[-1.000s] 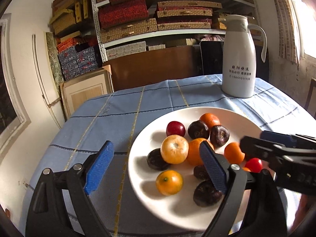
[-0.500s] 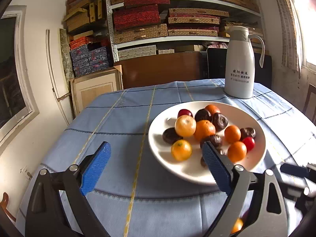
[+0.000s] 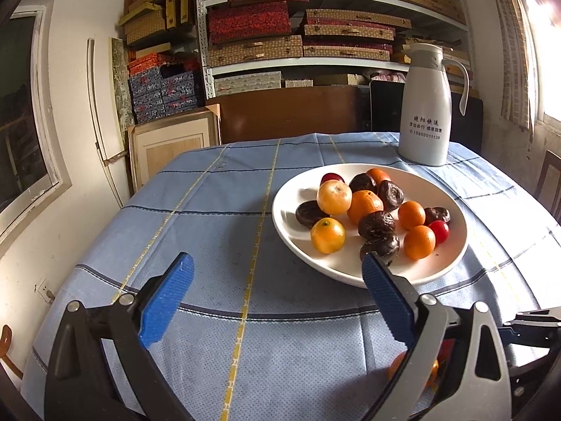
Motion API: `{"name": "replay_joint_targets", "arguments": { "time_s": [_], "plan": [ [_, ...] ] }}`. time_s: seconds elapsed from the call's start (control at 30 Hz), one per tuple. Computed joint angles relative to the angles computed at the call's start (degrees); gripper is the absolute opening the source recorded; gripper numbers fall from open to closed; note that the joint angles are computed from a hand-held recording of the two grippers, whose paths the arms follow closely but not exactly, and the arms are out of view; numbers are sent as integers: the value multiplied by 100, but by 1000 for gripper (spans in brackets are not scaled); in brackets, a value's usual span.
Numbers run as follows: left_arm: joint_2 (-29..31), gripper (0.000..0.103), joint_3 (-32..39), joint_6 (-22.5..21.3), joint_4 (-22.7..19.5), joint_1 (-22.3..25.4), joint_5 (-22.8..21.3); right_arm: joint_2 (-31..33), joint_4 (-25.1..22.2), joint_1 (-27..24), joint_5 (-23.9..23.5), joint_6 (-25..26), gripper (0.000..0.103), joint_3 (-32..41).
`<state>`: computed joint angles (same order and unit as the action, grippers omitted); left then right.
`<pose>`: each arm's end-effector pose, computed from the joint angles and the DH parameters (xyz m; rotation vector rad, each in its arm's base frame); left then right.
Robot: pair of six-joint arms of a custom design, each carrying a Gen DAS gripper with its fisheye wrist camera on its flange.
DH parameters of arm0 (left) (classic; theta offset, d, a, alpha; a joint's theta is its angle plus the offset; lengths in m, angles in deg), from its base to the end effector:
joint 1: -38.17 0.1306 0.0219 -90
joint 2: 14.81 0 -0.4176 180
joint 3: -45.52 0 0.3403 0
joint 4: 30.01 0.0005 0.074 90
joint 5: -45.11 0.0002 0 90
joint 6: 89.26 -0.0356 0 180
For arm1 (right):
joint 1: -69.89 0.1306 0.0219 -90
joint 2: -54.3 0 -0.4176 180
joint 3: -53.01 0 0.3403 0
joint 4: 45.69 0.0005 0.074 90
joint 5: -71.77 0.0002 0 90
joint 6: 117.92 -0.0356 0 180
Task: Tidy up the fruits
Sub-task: 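Grasp a mandarin with the left tool while the right tool grasps a red apple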
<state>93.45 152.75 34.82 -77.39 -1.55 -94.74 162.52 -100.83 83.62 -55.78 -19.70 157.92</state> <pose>0.4457 -0.3355 0.4484 -0.2612 2.0710 0.2952 0.5249 0.1501 0.4204 -0.7090 2.3997 0.8796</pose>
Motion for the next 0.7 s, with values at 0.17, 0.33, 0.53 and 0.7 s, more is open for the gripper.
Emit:
{"name": "replay_joint_targets", "arguments": {
  "time_s": [0.17,0.33,0.53,0.7],
  "plan": [
    [62,95,70,-89,-33,-11,22,62,-161,-11,-175,34,40,55],
    [88,95,95,-128,-40,-11,62,106,-213,-68,-390,-23,40,67],
    [45,95,7,-257,62,-46,381,39,316,-260,-652,-594,40,-134],
    [-123,95,-278,-678,263,-254,1267,4,750,-420,-556,-1121,40,-249]
  ]
}}
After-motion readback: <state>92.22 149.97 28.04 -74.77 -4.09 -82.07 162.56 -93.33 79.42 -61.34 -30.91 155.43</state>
